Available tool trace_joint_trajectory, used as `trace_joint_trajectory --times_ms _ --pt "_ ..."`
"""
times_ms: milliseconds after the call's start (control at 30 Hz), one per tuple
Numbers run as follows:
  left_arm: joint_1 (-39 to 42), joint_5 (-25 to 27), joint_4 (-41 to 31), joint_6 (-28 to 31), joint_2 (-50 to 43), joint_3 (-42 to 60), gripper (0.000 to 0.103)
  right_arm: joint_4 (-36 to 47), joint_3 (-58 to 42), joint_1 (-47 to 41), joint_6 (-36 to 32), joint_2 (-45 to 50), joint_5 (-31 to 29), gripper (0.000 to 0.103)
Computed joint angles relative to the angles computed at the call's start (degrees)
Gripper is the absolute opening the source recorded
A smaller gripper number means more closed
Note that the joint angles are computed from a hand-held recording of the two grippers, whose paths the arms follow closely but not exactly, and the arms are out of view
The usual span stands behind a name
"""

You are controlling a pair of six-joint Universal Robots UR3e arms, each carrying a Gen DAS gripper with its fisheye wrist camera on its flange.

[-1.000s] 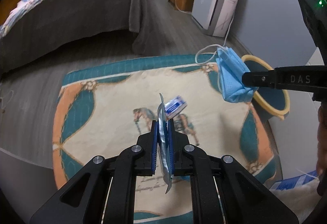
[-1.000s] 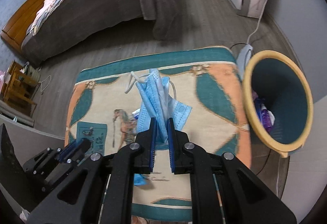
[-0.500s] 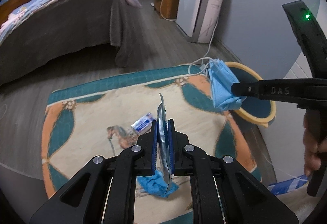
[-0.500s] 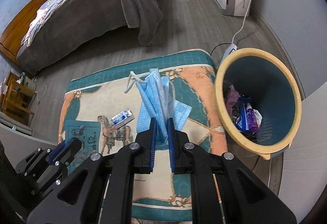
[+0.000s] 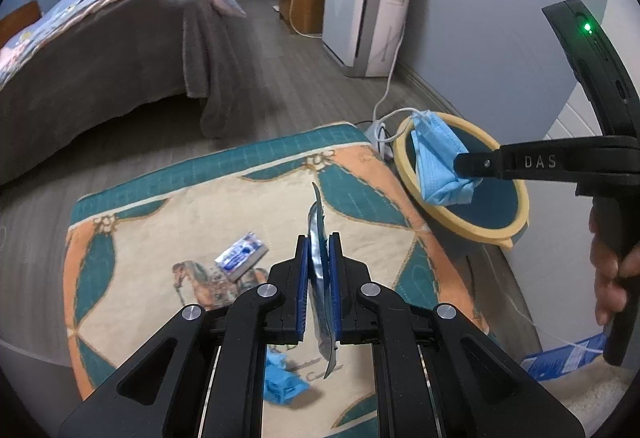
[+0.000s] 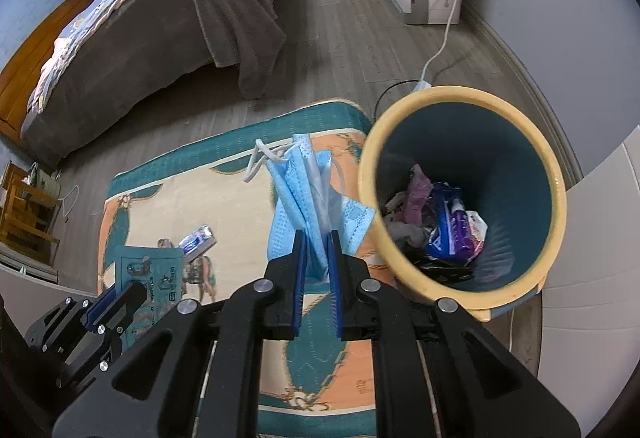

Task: Collect trash
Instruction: 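Carry the blister pack and face mask over the wastebasket with both tools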

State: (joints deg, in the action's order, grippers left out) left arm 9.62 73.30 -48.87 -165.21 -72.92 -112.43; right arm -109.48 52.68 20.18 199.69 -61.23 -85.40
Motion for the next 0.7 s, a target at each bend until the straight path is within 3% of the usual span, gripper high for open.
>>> trace_joint_trajectory --times_ms 367,700 --pt "-8.4 4.2 4.5 -3.8 -6.4 3.2 0.01 -4.8 9.8 -6.3 -3.3 -6.6 -1.5 0.01" --pt "-17.4 6.0 7.2 -8.1 -15.1 11.3 0.01 -10.5 21.0 -16.7 -6.1 -14.6 3.3 0.01"
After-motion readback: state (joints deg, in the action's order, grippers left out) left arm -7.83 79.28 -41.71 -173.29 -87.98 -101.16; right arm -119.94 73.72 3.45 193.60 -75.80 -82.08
